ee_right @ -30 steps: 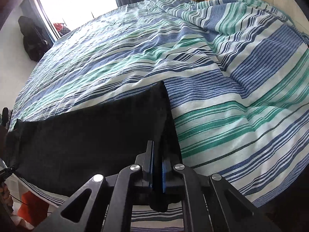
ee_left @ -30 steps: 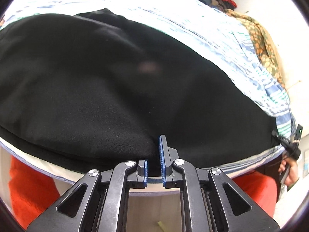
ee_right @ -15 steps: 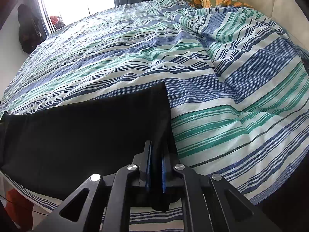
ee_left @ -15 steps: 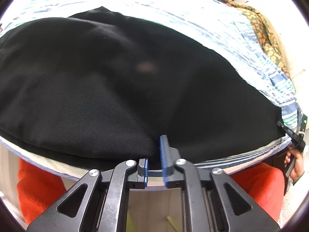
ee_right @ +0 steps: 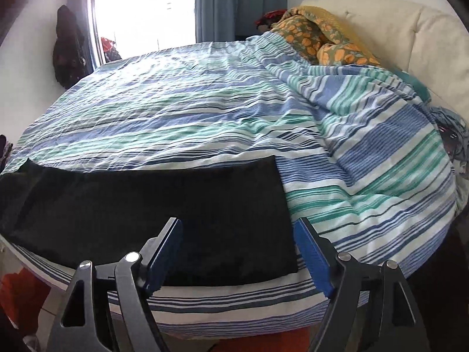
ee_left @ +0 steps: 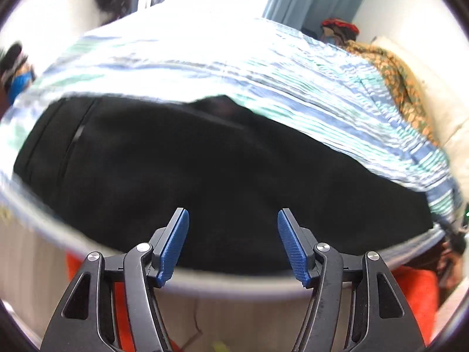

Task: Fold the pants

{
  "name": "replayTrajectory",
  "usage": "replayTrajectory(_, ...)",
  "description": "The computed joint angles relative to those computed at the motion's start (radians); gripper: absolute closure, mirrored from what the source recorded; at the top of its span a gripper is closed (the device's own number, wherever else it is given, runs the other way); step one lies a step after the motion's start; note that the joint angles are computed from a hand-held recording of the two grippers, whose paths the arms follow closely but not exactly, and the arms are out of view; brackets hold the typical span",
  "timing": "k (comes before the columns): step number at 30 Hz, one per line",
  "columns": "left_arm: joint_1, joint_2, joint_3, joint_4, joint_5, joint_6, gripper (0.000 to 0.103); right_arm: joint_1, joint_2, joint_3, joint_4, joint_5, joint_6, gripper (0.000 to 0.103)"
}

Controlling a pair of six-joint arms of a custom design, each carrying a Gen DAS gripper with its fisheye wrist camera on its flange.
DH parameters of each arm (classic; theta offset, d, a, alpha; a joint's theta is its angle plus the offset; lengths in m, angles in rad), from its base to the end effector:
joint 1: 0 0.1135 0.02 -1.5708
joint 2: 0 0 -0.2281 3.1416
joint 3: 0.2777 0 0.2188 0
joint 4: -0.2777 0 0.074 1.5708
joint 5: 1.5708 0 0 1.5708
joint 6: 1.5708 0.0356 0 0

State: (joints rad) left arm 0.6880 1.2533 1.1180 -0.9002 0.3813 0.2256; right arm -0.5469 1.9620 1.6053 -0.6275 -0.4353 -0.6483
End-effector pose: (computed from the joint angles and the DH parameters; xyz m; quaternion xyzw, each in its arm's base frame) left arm 0.1783 0.1294 0.2692 -0.1682 0.9332 -0.0495 0.3137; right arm 0.3357 -0.1868 0.2186 -0.1097 0.9303 0.0120 0.3497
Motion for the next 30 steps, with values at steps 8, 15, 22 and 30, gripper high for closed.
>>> replayTrajectory(8,-0.072,0.126,-0.072,0.067,-0.252,0.039,0.092,0.057,0.178,0.113,-0.118,0.067,0.025,0.019)
replayTrajectory(15,0.041,0.037,-0.080,-0.022,-0.170,0.076,0.077,0.068,0.194,0.113,-0.115,0.056,0.039,0.006)
replayTrajectory(22,-0.165,0.166,0.123,0.058,-0.269,-0.048,0.028,0.073,0.200,0.124,-0.112,0.066,0.037,0.005)
replayTrajectory(30,-0.272,0.641,0.514,0.072,-0.452,-0.218,0.020,0.069,0.214,0.146,-0.133,0.058,0.019,0.004)
